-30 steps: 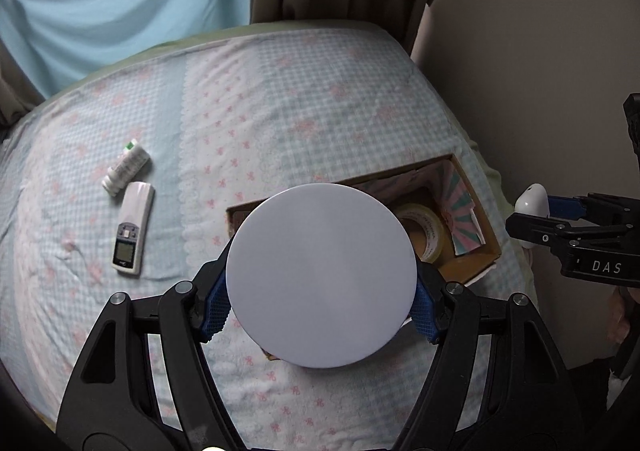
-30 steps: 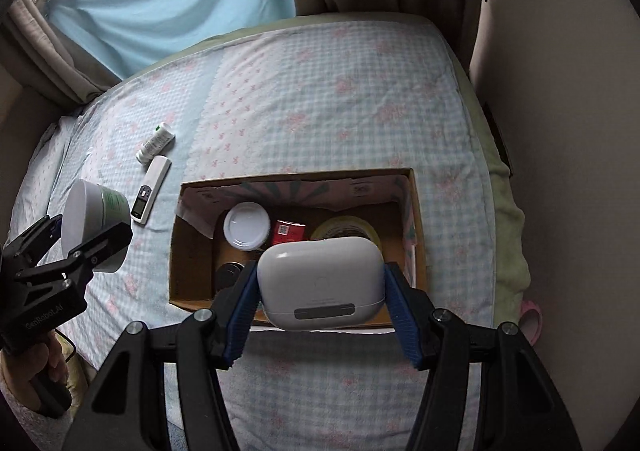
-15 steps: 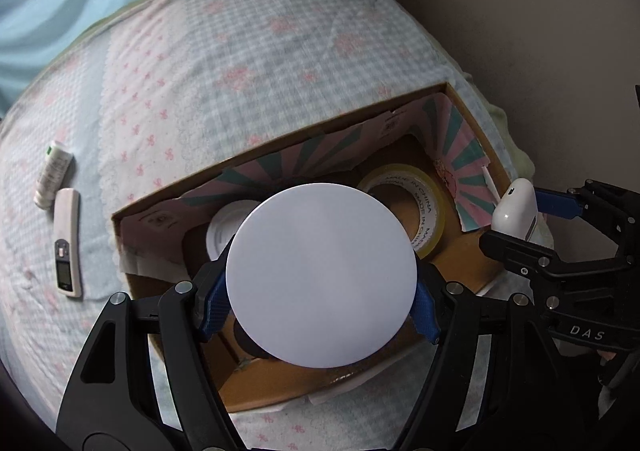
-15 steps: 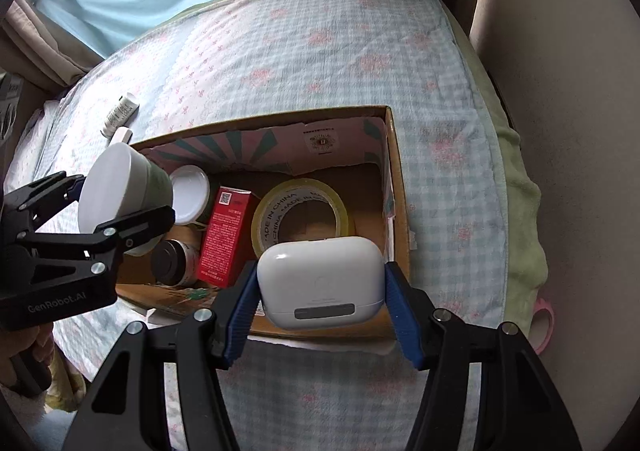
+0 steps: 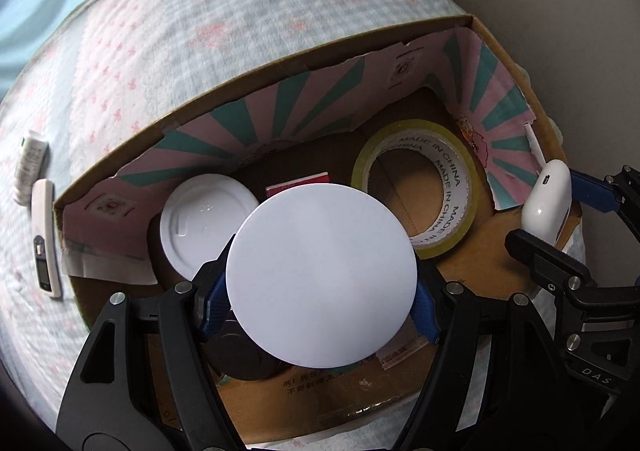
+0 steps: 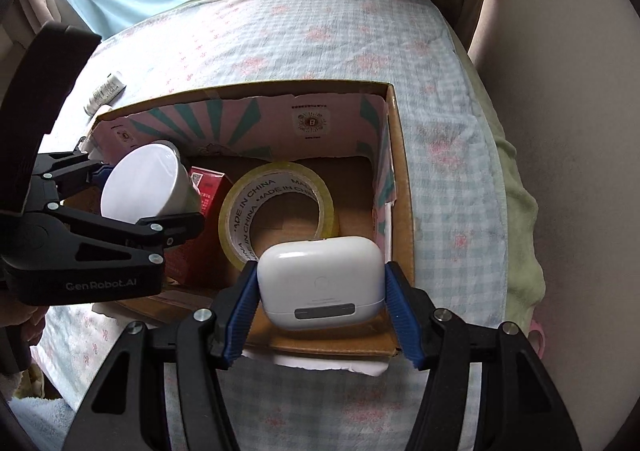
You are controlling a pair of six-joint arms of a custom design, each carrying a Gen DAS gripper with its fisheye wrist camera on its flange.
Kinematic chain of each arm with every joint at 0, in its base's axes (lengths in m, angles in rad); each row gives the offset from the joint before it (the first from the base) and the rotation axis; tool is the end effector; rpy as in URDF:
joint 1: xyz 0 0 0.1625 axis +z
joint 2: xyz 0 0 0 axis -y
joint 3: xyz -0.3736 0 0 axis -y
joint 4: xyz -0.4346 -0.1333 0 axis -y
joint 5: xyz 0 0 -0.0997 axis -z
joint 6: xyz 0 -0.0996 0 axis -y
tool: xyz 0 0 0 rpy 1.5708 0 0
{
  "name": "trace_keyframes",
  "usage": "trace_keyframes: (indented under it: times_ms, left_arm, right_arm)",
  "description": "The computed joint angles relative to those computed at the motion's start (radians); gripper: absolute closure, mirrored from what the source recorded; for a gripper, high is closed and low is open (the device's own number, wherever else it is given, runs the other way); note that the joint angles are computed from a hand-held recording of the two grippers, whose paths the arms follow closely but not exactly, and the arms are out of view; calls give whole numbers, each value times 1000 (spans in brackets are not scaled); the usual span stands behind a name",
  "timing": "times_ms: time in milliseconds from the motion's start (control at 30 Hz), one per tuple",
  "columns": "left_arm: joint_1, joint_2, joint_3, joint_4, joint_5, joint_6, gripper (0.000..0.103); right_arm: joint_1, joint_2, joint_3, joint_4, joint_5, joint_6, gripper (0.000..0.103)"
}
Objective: Organize rigid objects
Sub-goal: 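Lower the jar and earbud case into the box and open both tools, then lift both tools away from the box toward the remote and bottle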
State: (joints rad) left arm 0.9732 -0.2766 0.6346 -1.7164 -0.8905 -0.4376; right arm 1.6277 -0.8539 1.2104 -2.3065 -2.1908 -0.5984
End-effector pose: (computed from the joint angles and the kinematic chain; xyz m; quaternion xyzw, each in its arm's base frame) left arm -0.3149 -0.8109 0.0155 0.1102 0.9316 -0.0773 0.3377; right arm 0.1194 -0.7698 0.2541 0.2466 -0.9040 0.0928 0.3367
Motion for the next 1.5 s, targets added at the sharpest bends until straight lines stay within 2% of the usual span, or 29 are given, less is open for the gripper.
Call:
trace_keyframes:
  times_ms: [33,67,100,133,167,200,233,300,500,733,1000,1133,1300,1500]
  left_arm:
    - [0,-2,3,4,-6,-6,28]
    - [0,-15,22,-16,-16,-4,6]
    - [-3,-34,53,-46,-14,1,1]
    - [-8,-58,93,-88,2,9,0]
    - [-12,-75,118,-107,12,10,0]
    - [-13,-91,137,-118,9,8,0]
    - [-15,-106,153,-121,11,-1,0]
    - [-18,-131,175,-109,21,-29,0]
    - [-33,-223,272,-125,52,-67,0]
    - [-79,-359,416,-152,74,-112,0]
    - [-141,-535,582,-145,115,-195,0]
    - [-167,-615,645,-83,155,-238,0]
    - [-187,-729,732,-48,177,-283,0]
    - [-190,-865,834,-48,187,-263,0]
  right_arm:
    - [0,-1,3,-2,-4,-4,45]
    - [-2,-6,7,5,10,-3,38]
    - [-5,-13,7,25,37,6,33]
    - [-8,-19,10,39,61,16,19]
    - [-7,-26,19,33,72,14,9]
    - [-4,-31,32,13,70,2,2]
    - [4,-34,53,-35,43,-22,0]
    - [8,-43,75,-73,34,-40,0]
    - [7,-66,68,-40,69,41,0]
    - [35,-103,79,-49,56,91,0]
    - [92,-153,97,12,36,170,0]
    - [121,-170,119,4,30,171,0]
    - [162,-198,153,13,28,217,0]
    - [239,-201,191,52,-28,281,0]
